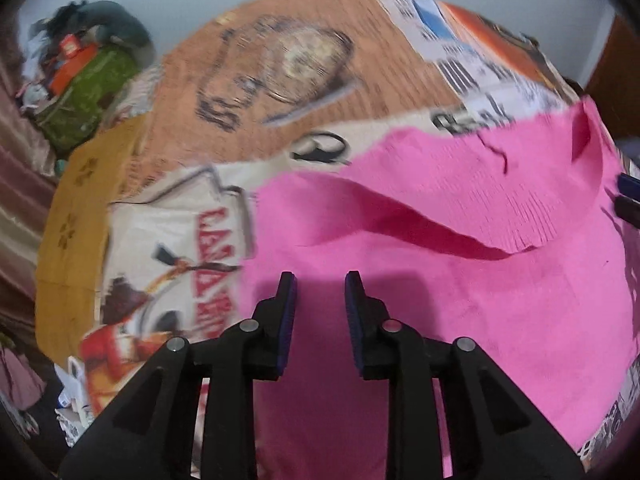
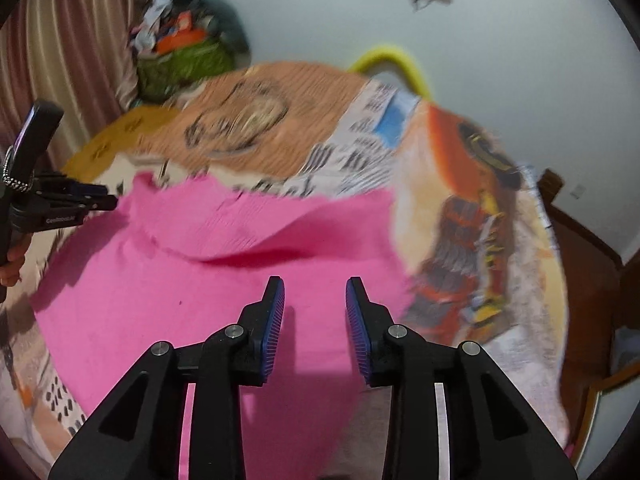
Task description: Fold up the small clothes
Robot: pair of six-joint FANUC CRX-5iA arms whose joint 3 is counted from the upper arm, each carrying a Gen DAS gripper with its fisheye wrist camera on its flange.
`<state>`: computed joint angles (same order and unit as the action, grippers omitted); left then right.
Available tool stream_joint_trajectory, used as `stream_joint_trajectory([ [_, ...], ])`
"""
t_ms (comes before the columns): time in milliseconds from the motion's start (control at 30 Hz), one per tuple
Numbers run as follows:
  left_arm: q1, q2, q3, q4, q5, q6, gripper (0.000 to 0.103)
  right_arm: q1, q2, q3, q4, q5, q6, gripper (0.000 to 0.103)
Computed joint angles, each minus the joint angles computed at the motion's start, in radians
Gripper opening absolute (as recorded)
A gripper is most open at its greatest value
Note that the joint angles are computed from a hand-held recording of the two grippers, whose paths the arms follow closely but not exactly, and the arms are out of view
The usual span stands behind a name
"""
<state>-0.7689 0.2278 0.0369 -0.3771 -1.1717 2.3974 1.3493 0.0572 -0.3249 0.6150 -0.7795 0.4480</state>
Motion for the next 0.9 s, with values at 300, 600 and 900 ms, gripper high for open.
stream_joint_trajectory([
  [300,0.038,0.067,0.098,-0.015,0.017,-0.014,0.025,-0.073,0.15,0.171,-0.114,0.023,0.113,0.029],
  [600,0.034,-0.101,-0.031,-0.085,-0.004,0.124,0.025,-0.048,0.005,-0.015,0.153,0.079,-0.224,0.036],
  [900,-0.045,-0.259,-0.192,-0.014,-0.037,0.188,0.036,0.117,-0.173,-0.187,0.139,-0.051,-0.327,0.045],
])
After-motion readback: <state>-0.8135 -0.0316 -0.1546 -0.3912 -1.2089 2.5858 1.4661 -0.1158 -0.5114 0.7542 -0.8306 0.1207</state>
